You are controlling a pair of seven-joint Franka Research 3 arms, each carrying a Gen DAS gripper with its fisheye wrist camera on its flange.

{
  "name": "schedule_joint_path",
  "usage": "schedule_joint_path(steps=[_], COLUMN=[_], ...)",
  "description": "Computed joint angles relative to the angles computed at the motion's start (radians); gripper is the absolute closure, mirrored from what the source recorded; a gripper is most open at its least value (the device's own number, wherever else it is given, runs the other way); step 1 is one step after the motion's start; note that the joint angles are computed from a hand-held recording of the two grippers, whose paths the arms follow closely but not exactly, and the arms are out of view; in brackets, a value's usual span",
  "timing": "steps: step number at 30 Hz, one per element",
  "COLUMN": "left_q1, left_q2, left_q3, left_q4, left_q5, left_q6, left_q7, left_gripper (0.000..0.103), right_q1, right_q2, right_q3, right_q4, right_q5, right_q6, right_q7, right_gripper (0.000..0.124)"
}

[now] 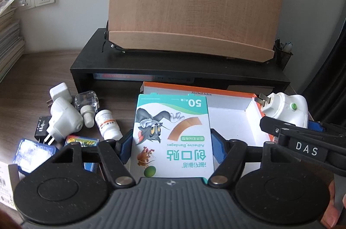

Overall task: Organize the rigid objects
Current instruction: 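Lift and carry both held items toward the orange-rimmed white box, then lower the heater into the box and open the right gripper while the left releases the bandage box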

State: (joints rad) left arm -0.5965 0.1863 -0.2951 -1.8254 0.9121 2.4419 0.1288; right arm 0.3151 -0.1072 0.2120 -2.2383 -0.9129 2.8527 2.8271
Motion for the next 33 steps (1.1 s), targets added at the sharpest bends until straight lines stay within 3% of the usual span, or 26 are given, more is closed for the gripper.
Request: schedule_joint_path(steps=[15, 33], left_q1=[0.03, 0.023], left_q2=[0.027, 0.075], left_q3=[0.016, 0.033], left_q4=[0.014, 0.059], left_q5=[-0.072, -0.118], left_q6=[0.023, 0.016], left_q7=[0.089, 0.152], left_gripper=[0.031, 0.031], right_q1=[0.083, 0.139], right_q2=[0.104, 0.163], right_q3=[-0.049, -0.099], right_q4=[0.108, 0.167], right_q5=[0.015, 0.043], right_q6=[-0.077, -0.106], right_q7=[0.017, 0.0], right_gripper=[0.051, 0.051])
